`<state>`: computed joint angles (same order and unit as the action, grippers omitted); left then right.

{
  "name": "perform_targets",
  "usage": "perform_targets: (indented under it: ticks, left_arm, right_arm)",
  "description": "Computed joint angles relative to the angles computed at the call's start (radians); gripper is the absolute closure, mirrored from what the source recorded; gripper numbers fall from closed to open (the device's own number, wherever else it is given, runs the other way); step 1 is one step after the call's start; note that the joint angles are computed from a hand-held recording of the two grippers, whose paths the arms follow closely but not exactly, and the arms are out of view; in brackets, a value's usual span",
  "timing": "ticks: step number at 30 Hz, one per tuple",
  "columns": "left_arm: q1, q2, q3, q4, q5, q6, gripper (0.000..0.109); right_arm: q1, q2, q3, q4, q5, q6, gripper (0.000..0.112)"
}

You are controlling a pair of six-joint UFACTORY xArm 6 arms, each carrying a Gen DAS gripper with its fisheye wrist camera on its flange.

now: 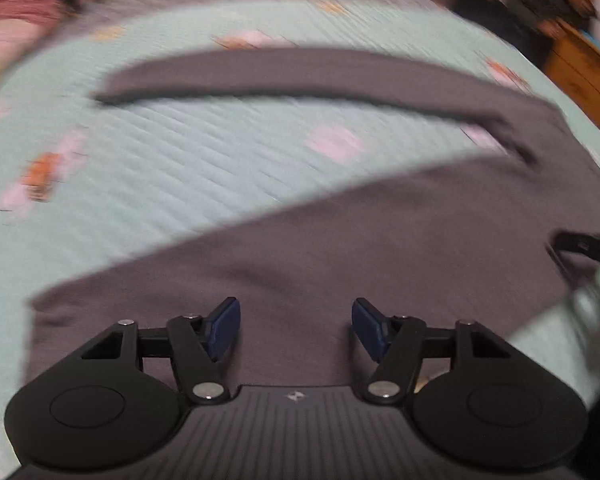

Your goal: Fold clothes

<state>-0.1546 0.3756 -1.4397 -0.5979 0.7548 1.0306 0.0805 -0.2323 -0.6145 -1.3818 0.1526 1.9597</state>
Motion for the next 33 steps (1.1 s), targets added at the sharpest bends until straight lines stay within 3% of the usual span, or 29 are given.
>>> perform_targets:
  ticks: [2, 5, 10, 12, 15, 20, 22, 23, 24, 27, 29, 32, 33]
  left_arm:
    - [-0.003, 0.04, -0.045, 0.019, 0.066, -0.048, 0.051]
    - [-0.021, 0.101, -0.108, 0.013, 0.032, -0.091, 0.059]
    - [-0.045, 0.233, -0.286, 0.046, -0.033, -0.21, 0.093]
    - [-0.043, 0.257, -0.333, 0.053, -0.043, -0.272, 0.092]
    - [-0.035, 0.2, -0.278, 0.053, -0.061, -0.275, 0.092]
    - [-0.034, 0.068, -0.144, -0.081, 0.098, -0.073, 0.088]
    - [-0.052, 0.073, -0.138, -0.083, 0.182, -0.046, 0.087]
    - [-0.067, 0.084, -0.136, -0.074, 0.184, -0.057, 0.087]
    - [-0.079, 0.11, -0.15, -0.075, 0.159, -0.072, 0.087]
    - [-0.096, 0.212, -0.259, -0.085, 0.106, -0.153, 0.105]
    - [-0.097, 0.275, -0.354, -0.083, 0.099, -0.225, 0.105]
    - [-0.113, 0.272, -0.362, 0.002, -0.022, -0.265, 0.106]
    - [-0.098, 0.265, -0.365, -0.022, -0.008, -0.27, 0.104]
  right_arm:
    - [0.022, -0.014, 0.03, 0.069, 0.036, -0.056, 0.106]
    - [0.018, 0.003, 0.023, -0.013, 0.029, 0.042, 0.107]
    - [0.002, 0.03, 0.002, -0.072, 0.019, 0.12, 0.108]
    - [-0.001, 0.028, 0.005, -0.089, 0.015, 0.143, 0.11]
    - [-0.008, 0.017, 0.015, -0.117, 0.001, 0.169, 0.11]
    - [-0.015, 0.012, 0.018, -0.167, -0.015, 0.22, 0.109]
    - [-0.009, 0.005, 0.021, -0.146, -0.009, 0.203, 0.109]
    - [0.0, -0.001, 0.025, -0.125, 0.002, 0.18, 0.108]
    - [0.01, -0.008, 0.029, -0.104, 0.014, 0.153, 0.107]
    - [0.027, -0.024, 0.039, -0.046, 0.035, 0.079, 0.106]
    - [0.031, -0.029, 0.044, -0.017, 0.043, 0.048, 0.106]
    - [0.03, -0.034, 0.046, 0.006, 0.046, 0.031, 0.106]
    - [0.03, -0.034, 0.042, -0.004, 0.041, 0.039, 0.106]
